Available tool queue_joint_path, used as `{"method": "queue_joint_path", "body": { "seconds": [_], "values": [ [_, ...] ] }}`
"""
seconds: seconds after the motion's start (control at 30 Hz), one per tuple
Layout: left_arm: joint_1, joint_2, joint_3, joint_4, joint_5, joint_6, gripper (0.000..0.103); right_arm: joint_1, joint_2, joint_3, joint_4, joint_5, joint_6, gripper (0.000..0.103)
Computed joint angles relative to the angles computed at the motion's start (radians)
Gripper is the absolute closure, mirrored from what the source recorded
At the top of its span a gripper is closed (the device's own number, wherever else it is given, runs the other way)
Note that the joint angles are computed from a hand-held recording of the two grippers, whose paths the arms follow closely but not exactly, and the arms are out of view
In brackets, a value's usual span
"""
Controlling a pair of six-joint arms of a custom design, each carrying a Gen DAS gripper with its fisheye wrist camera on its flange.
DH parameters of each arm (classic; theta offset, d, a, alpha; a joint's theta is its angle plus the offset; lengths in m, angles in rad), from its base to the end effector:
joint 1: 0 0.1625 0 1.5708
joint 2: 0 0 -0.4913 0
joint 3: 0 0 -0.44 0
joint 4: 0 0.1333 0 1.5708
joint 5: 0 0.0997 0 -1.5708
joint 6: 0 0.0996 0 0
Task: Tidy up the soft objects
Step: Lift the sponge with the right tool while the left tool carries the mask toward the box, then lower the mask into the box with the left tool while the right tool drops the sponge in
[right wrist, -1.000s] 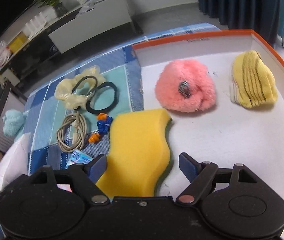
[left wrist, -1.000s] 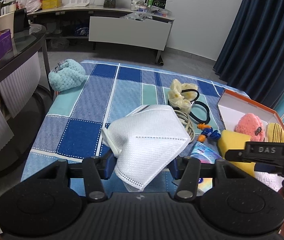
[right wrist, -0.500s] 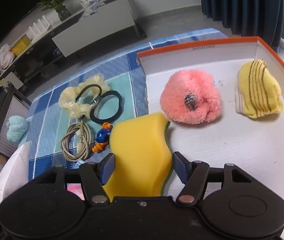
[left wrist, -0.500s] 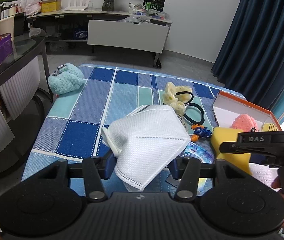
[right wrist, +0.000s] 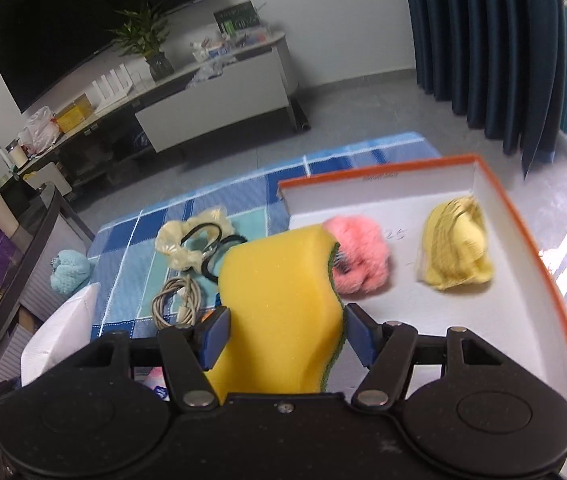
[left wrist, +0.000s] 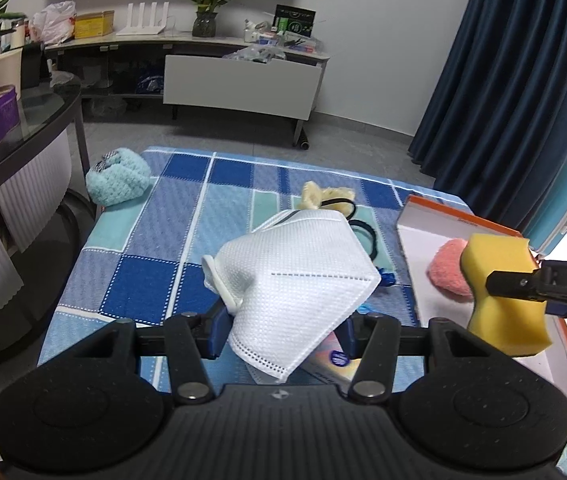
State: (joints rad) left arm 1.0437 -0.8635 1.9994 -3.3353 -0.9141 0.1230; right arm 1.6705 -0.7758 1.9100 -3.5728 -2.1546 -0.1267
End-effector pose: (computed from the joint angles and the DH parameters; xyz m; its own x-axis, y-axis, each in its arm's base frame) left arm -0.1500 -0.6436 0.1317 -0.8086 0.1732 -0.5622 0.5099 0.6830 -0.5230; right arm 0.1442 -0.6535 0.1302 -0.8570 0.2514 0.4499 -0.1740 0.6805 -0.7118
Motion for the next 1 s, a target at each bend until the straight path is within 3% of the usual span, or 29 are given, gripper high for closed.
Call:
{"method": "queue_joint_path", "body": {
  "seconds": [0.2,1.0],
  "values": [
    [-0.020,0.004,0.011,0.000,-0.013,-0.009,0.050,0.007,-0.029,0.037,-0.063,-0.026,-0.052,0.028],
    [-0.089,0.051,0.008,0.033,-0.111,0.008,0.050,-0.014,-0.120,0.149,-0.206,-0.084,-0.092,0.028]
  ]
}}
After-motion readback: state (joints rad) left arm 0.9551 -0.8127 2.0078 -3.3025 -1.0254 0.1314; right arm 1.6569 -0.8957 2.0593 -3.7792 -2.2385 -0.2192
